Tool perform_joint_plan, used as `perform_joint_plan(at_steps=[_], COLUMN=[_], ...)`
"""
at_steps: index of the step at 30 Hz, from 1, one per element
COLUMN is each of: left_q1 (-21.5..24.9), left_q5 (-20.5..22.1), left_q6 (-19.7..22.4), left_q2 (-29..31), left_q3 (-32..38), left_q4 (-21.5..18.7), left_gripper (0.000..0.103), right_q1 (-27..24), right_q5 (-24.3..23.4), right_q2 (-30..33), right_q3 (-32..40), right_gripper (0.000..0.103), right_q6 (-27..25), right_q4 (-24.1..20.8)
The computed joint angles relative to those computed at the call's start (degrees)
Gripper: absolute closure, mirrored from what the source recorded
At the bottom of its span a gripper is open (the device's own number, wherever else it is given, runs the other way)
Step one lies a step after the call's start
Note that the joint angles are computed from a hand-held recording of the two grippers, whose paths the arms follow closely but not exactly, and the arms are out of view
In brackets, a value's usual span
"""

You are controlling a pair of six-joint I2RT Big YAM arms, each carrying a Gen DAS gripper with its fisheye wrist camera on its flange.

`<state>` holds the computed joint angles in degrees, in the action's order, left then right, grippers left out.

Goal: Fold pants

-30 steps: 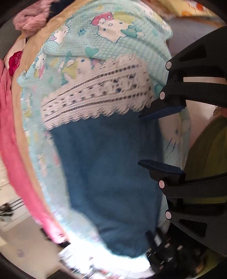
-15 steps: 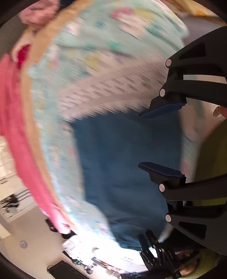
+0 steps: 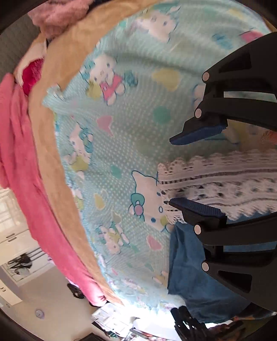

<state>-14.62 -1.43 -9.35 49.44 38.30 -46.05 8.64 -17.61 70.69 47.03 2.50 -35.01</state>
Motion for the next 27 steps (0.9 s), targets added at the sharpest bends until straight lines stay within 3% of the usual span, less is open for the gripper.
perform_joint_plan(at_steps=[3, 5, 8, 9, 11, 12, 13, 17, 20, 25, 27], left_q1=[1.40, 2.34, 3.01, 2.76, 2.42, 1.82, 0.59, -0.82, 0.99, -0.85, -0.63], left_q5=[2.45, 3.56, 5.41, 5.00, 7.27, 7.88, 5.72, 2.15, 4.35, -0.01, -0.53], left_q6=[0.35, 0.60, -0.46, -0.64, -0.26, -0.29, 0.01, 0.16, -1.27, -0.76, -1.38], left_q2=[5.00, 7.43, 10.29, 10.29, 9.66, 9.19, 8.65, 6.41, 7.46, 10.92, 11.97], left_q3=[0.32, 0.08, -0.71, -0.83, -0.97, -0.72, -0.45, 0.46, 1.79, 1.72, 0.67], left_q4=[2.98, 5.00, 7.79, 8.20, 8.13, 7.56, 6.99, 7.05, 7.48, 9.66, 10.48], left_gripper=[0.061, 0.053, 0.052, 0.055, 0.094, 0.100, 0.102, 0.102, 0.102, 0.102, 0.095], right_q1=[0.29, 0.73, 1.05, 1.06, 0.53, 0.34, 0.06, -1.09, -2.26, 1.27, 2.31], right_q5=[-1.81, -2.32, -2.94, -3.46, -5.03, -5.64, -6.24, -7.16, -7.73, 0.76, 3.41], right_q2=[2.83, 2.82, 2.09, 1.90, 0.78, 0.17, -0.91, -4.36, -4.30, 2.30, 4.97], right_q3=[0.32, -0.12, -1.17, -1.44, -2.54, -2.96, -3.42, -3.29, -1.61, 1.44, 1.56], right_gripper=[0.053, 0.061, 0.070, 0.075, 0.080, 0.082, 0.082, 0.083, 0.086, 0.086, 0.083], right_q6=[-0.80, -1.64, -3.14, -3.26, -3.20, -3.02, -3.23, -4.31, -4.53, -7.00, -7.27], right_q4=[0.99, 1.64, 2.75, 3.01, 3.86, 4.29, 4.58, 5.35, 6.68, 5.54, 5.50])
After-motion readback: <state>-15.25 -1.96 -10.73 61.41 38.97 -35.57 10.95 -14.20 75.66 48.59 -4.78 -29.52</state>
